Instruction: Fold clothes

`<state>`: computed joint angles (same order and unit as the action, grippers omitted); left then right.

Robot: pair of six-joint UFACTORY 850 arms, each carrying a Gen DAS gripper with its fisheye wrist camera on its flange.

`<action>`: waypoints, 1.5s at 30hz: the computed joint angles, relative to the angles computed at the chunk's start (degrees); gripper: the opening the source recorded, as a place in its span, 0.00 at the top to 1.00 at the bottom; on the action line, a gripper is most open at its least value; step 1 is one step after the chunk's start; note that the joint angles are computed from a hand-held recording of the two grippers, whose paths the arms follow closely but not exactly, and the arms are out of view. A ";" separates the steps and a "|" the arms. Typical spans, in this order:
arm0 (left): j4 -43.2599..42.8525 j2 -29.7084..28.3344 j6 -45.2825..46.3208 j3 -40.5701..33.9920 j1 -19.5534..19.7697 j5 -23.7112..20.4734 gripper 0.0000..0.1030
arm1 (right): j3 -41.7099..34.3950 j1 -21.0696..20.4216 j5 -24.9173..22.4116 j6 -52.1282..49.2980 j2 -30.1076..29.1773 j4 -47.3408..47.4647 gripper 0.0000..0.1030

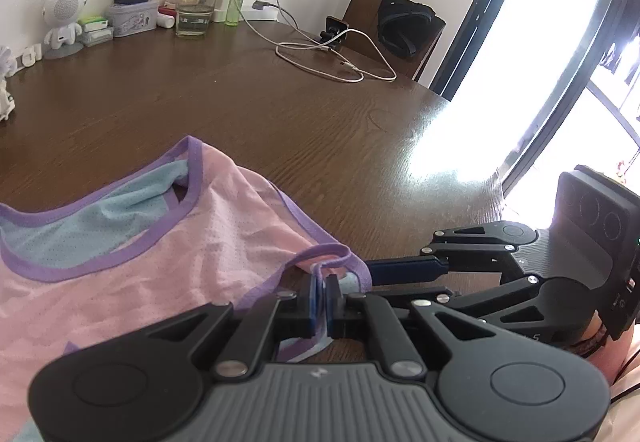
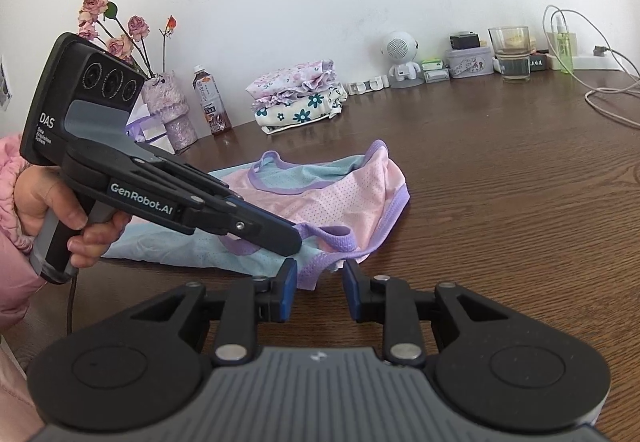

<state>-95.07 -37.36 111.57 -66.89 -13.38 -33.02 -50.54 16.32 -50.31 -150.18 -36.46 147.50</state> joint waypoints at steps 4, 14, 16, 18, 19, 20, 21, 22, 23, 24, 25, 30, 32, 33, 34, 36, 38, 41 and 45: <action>-0.26 -0.15 -0.01 -0.26 0.33 -1.20 0.97 | 0.02 -0.34 -0.92 1.22 -0.16 -1.19 0.84; -0.17 -0.44 -2.60 -1.19 1.72 -4.93 0.97 | 0.22 -0.07 0.13 0.31 -0.27 -0.56 0.92; 0.56 -0.70 -3.21 -1.32 1.52 -4.33 0.97 | 0.06 -0.38 -0.27 1.59 -0.51 -1.65 0.91; 1.41 -1.16 -4.10 -1.58 1.36 -4.30 0.97 | -0.02 -0.88 -1.61 3.63 -0.76 -3.09 0.88; 1.52 -1.29 -4.24 -1.62 1.28 -4.25 0.97 | 0.01 -1.08 -2.40 4.44 -0.84 -3.43 0.88; 1.93 -1.41 -4.55 -1.76 1.25 -4.40 0.97 | -0.06 -1.24 -2.80 5.10 -0.91 -3.73 0.88; 2.28 -1.47 -4.71 -1.84 1.19 -4.44 0.97 | -0.15 -1.40 -3.20 5.76 -0.99 -4.03 0.88; 2.55 -1.40 -4.60 -1.82 1.06 -4.20 0.96 | -0.24 -1.55 -3.53 6.38 -1.06 -4.29 0.88; 2.70 -1.28 -4.43 -1.76 0.94 -3.89 0.95 | -0.44 -1.58 -3.13 6.61 -1.16 -4.24 0.88; 2.85 -1.19 -4.34 -1.72 0.83 -3.63 0.95 | -0.63 -1.62 -2.75 6.86 -1.27 -4.22 0.88; 2.98 -1.16 -4.43 -1.76 0.74 -3.46 0.94 | -0.76 -1.70 -2.68 7.39 -1.40 -4.43 0.88; 2.49 -1.06 -3.97 -1.91 0.35 -2.37 0.91 | -0.80 -1.87 -2.86 8.11 -1.51 -4.81 0.88; 2.41 -1.12 -3.92 -2.09 0.17 -1.79 0.91 | -0.86 -1.67 -2.51 7.70 -1.51 -4.89 0.92; 2.41 -1.18 -3.85 -2.19 0.04 -1.36 0.91 | -0.87 -1.46 -2.04 7.09 -1.46 -4.54 0.94; 2.65 -1.32 -3.84 -2.32 -0.14 -0.73 0.92 | -0.85 -1.38 -1.93 6.91 -1.47 -4.43 0.94; 3.96 -1.73 -5.07 -2.69 -0.23 -0.82 0.92 | -0.71 -1.31 -2.03 6.52 -1.41 -4.08 0.94; 4.58 -1.96 -6.00 -2.88 -0.23 -1.01 0.92 | -0.47 -1.31 -2.46 6.04 -1.33 -3.61 0.94; 3.17 -1.83 -4.32 -2.53 -0.14 -1.04 0.99 | -0.36 -1.24 -2.42 5.54 -1.26 -3.17 0.94; 0.13 -1.05 -0.90 -1.78 0.43 -3.00 0.99 | -0.19 -1.22 -2.22 5.02 -1.14 -2.97 0.94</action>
